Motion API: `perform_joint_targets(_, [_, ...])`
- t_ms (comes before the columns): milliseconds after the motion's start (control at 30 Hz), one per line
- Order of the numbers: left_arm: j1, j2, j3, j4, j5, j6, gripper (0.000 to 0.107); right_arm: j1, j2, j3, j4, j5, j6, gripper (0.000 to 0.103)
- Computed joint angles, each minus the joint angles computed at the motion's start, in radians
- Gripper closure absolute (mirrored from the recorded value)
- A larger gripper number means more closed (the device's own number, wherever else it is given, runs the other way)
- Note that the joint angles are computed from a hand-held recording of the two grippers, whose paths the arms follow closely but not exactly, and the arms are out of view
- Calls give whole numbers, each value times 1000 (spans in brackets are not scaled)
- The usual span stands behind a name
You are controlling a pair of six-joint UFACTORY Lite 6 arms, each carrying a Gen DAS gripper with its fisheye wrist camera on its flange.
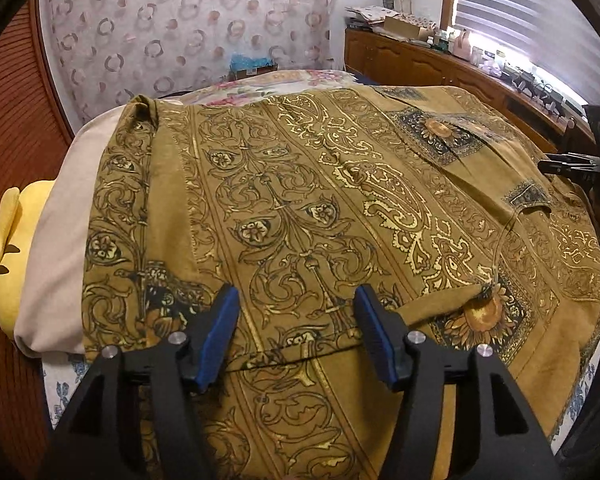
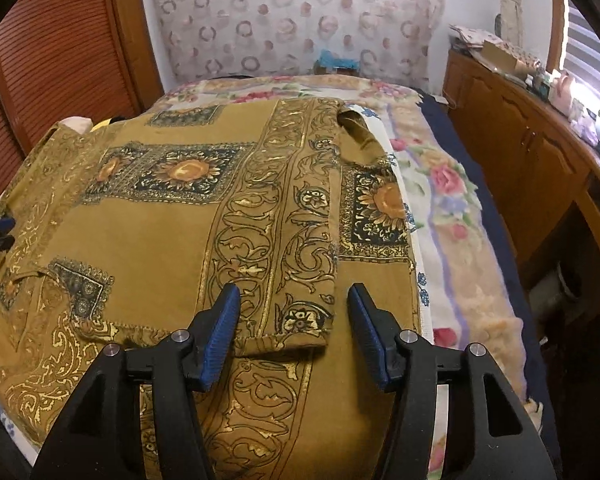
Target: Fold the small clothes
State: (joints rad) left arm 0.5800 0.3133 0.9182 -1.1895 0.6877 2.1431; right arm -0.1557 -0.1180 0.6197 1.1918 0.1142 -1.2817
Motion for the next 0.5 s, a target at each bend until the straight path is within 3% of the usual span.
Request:
perform_joint_targets(167, [2, -3, -8, -16, -9, 14, 46, 26, -1, -5, -185, -38, 183, 43])
perform_joint_targets(500, [-5, -29, -50, -73, -46, 21, 44, 31, 2, -5, -205, -45, 205, 42])
